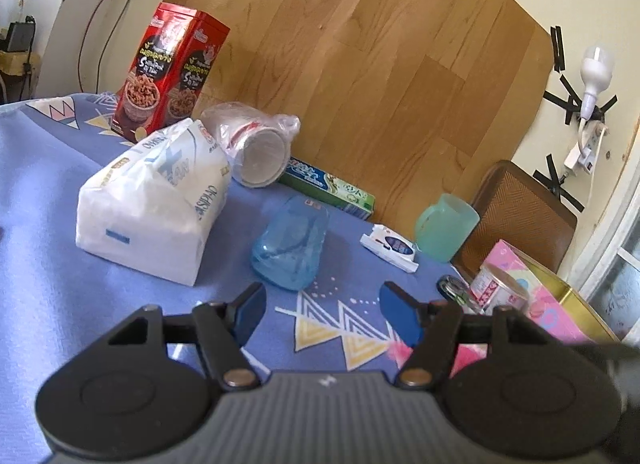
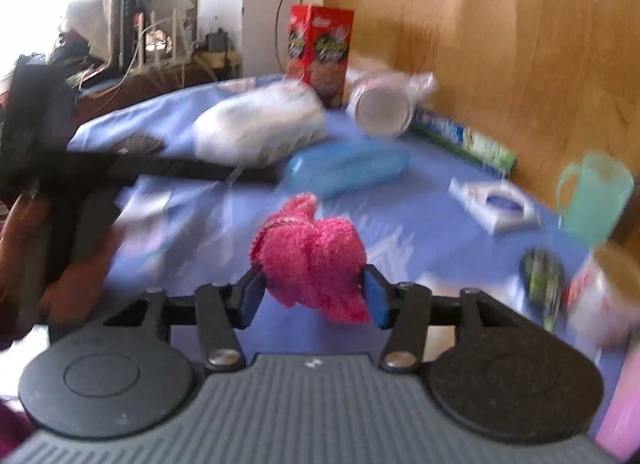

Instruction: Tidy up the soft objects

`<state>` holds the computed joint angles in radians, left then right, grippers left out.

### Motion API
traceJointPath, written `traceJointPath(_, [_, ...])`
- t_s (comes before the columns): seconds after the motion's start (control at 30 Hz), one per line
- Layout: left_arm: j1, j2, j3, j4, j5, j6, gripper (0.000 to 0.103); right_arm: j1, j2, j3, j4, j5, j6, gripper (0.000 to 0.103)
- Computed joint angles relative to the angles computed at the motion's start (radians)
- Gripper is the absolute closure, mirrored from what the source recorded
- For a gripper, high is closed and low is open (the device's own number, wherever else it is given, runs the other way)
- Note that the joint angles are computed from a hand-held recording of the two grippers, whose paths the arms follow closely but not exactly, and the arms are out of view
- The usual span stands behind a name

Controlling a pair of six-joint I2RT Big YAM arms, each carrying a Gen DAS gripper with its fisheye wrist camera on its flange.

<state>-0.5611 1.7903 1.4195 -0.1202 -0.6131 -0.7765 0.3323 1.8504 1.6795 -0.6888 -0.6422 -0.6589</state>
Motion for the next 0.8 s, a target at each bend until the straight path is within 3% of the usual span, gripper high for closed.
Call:
traceJointPath(0.07, [0.004,-0.001,0.000,-0.002,0.028,0.001,0.039,-0.003,-0.029,-0.072,0.068,0.020,0.017,0.034])
traceJointPath(0.2, [0.000,-0.028,-0.023,-0.001,0.112,-0.040,0.037,-0.022,-0.026,-0.081,0.070,-0.008,0.092,0.032])
traceJointPath(0.27, [-0.026,-0.038,-0.023,0.010,0.131,-0.024,0.037,-0.027,-0.027,-0.087,0.074,-0.024,0.105,0.032])
traceJointPath(0.33, [-0.054,-0.023,0.025,-0.049,0.107,0.014,0.033,-0.026,-0.024,-0.083,0.066,-0.033,0.099,0.032])
traceJointPath(0.4, [-0.068,0.004,0.078,-0.120,0.113,0.002,0.032,-0.020,-0.010,-0.067,0.057,-0.056,0.094,0.031])
traceJointPath(0.5, [-0.057,0.056,0.130,-0.163,0.205,-0.050,0.049,-0.005,0.020,-0.040,0.066,-0.073,0.124,0.032])
traceJointPath(0.53, [-0.058,0.067,0.140,-0.158,0.216,-0.065,0.049,-0.002,0.021,-0.042,0.088,-0.071,0.136,0.036])
traceJointPath(0.57, [-0.067,0.083,0.178,-0.201,0.180,-0.062,0.049,-0.001,0.018,-0.045,0.096,-0.073,0.150,0.042])
traceJointPath(0.67, [-0.084,0.119,0.288,-0.259,0.168,0.023,0.050,-0.036,-0.027,-0.116,0.222,-0.102,0.226,0.044])
traceJointPath(0.8, [-0.096,0.243,0.537,-0.304,0.245,0.173,0.050,-0.121,-0.097,-0.222,0.462,-0.076,0.345,0.044])
